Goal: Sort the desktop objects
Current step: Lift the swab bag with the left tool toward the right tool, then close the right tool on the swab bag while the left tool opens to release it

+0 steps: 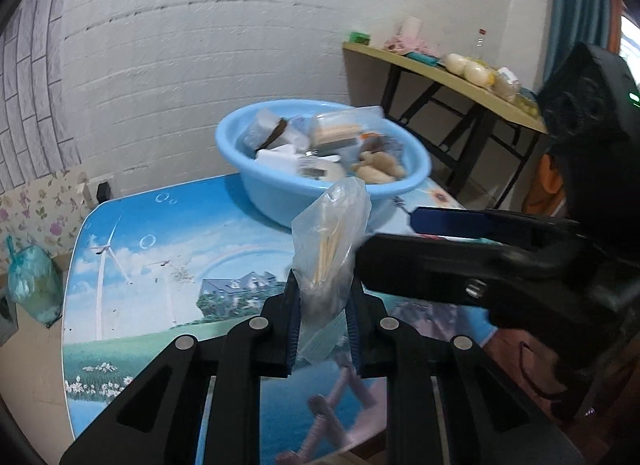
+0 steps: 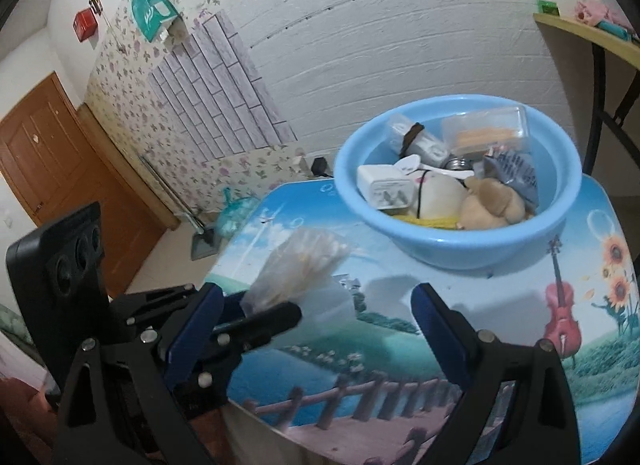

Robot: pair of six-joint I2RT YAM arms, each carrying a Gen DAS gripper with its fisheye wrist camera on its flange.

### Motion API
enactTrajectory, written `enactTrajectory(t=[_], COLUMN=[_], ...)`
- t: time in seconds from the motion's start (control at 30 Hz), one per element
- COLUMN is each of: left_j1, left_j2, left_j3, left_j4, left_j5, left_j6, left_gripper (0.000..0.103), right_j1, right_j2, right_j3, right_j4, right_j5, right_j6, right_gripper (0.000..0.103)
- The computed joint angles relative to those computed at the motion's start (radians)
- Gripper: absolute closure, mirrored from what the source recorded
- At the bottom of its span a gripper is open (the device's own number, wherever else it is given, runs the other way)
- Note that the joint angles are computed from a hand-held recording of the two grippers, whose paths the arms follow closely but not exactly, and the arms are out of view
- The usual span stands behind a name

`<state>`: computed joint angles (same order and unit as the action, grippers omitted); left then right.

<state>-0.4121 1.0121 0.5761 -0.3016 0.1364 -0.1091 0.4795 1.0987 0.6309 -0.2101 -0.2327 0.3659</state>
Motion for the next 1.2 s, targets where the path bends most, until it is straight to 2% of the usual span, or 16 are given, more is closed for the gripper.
enactTrajectory(t=[0.2, 0.27, 0.33, 0.4, 0.47, 0.7, 1.0, 1.2], left_j1=[-0.062, -0.076, -0.086, -0.089, -0.084, -0.076, -0.063, -0.037], left_j2=[-0.05, -0.058, -0.065, -0.065, -0.057, -0.027, 0.067, 0.177], left_j3=[0.007, 0.01, 0.012, 0.015, 0.016, 0.02, 0.084, 0.163], left_j4=[-0.031, -0.037, -0.041, -0.042, -0.041, -0.026, 0.013, 0.056], left_j5=[-0.024, -0.028, -0.03, -0.023, -0.017, -0.022, -0.005, 0.024], left_j6=[-0.015, -0.019, -0.022, -0.029, -0.041, -0.037, -0.004, 0.011], left_gripper=[0.085, 0.084, 0.084, 0.084, 0.084, 0.083, 0.078, 0.075], right_j1=[-0.011, -0.019, -0.027, -0.036, -0.053, -0.065, -0.125, -0.167], right_j2=[-0.043, -0.061, -0.073, -0.077, -0.06, -0.046, -0.029, -0.004], right_j3=[-0.016, -0.027, -0.035, -0.04, -0.038, -0.045, -0.035, 0.017], right_j4=[-0.013, -0.008, -0.003, 0.005, 0.012, 0.036, 0.073, 0.073], right_j5=[-0.023, -0.043, -0.057, -0.071, -0.116, -0.152, -0.179, -0.151], right_j6=[0.03, 0.036, 0.037, 0.039, 0.03, -0.008, -0.047, -0.107], right_gripper=[0.007, 0.01, 0.018, 0.037, 0.049, 0.072, 0.076, 0.077])
